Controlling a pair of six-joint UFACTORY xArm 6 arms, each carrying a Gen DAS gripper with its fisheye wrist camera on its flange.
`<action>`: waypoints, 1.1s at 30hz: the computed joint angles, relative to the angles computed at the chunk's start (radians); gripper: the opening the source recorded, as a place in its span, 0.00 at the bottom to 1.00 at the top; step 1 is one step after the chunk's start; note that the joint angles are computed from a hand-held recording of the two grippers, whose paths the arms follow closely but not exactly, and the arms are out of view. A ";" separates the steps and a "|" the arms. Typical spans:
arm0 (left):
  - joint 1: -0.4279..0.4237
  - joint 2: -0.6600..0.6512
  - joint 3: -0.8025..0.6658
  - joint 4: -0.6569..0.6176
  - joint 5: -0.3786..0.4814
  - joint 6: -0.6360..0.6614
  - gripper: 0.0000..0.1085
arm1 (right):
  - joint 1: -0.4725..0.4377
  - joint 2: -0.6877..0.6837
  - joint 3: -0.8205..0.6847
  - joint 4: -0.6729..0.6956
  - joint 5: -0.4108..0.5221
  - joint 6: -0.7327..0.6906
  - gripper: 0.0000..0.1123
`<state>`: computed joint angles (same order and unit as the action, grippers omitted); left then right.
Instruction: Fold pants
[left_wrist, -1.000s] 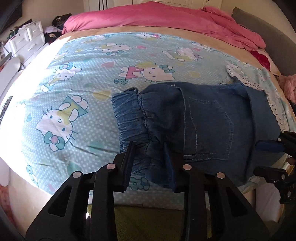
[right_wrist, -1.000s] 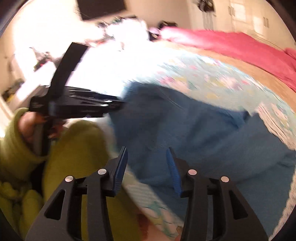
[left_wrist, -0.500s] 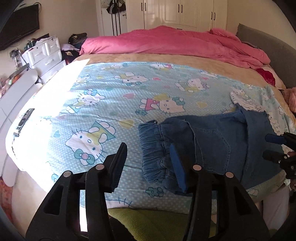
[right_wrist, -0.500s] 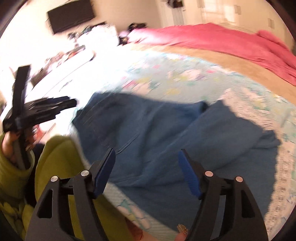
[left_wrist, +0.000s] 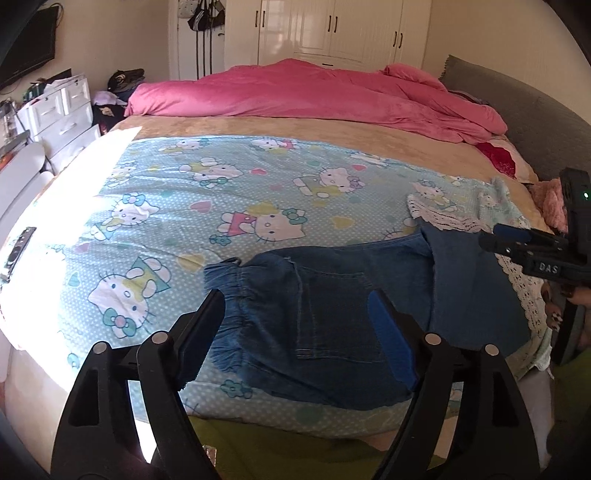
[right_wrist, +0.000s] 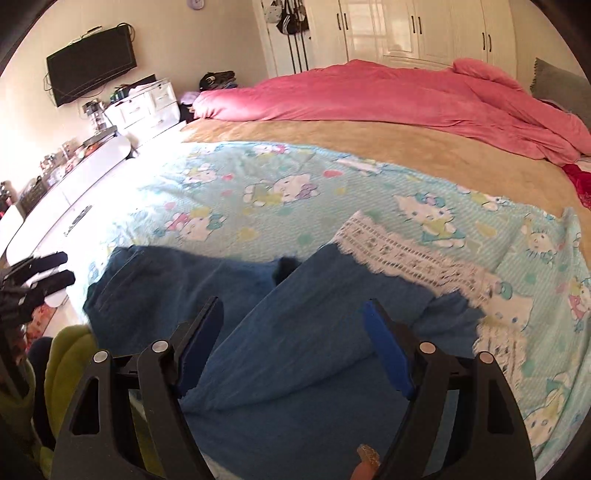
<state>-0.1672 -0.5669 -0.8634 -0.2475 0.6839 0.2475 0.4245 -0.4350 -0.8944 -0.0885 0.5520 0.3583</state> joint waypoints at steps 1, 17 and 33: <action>-0.015 0.007 -0.005 -0.007 0.004 0.003 0.67 | -0.013 0.009 -0.008 0.013 -0.005 -0.013 0.69; -0.244 0.239 -0.112 -0.141 0.070 0.072 0.55 | -0.109 0.337 -0.309 0.135 0.110 -0.134 0.69; -0.287 0.252 -0.039 -0.239 0.018 0.184 0.11 | -0.171 0.406 -0.311 0.041 0.059 -0.055 0.08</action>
<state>-0.4544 -0.3147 -0.9021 -0.4863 0.7015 0.4315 0.2534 -0.0285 -1.2051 -0.0474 0.6109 0.3037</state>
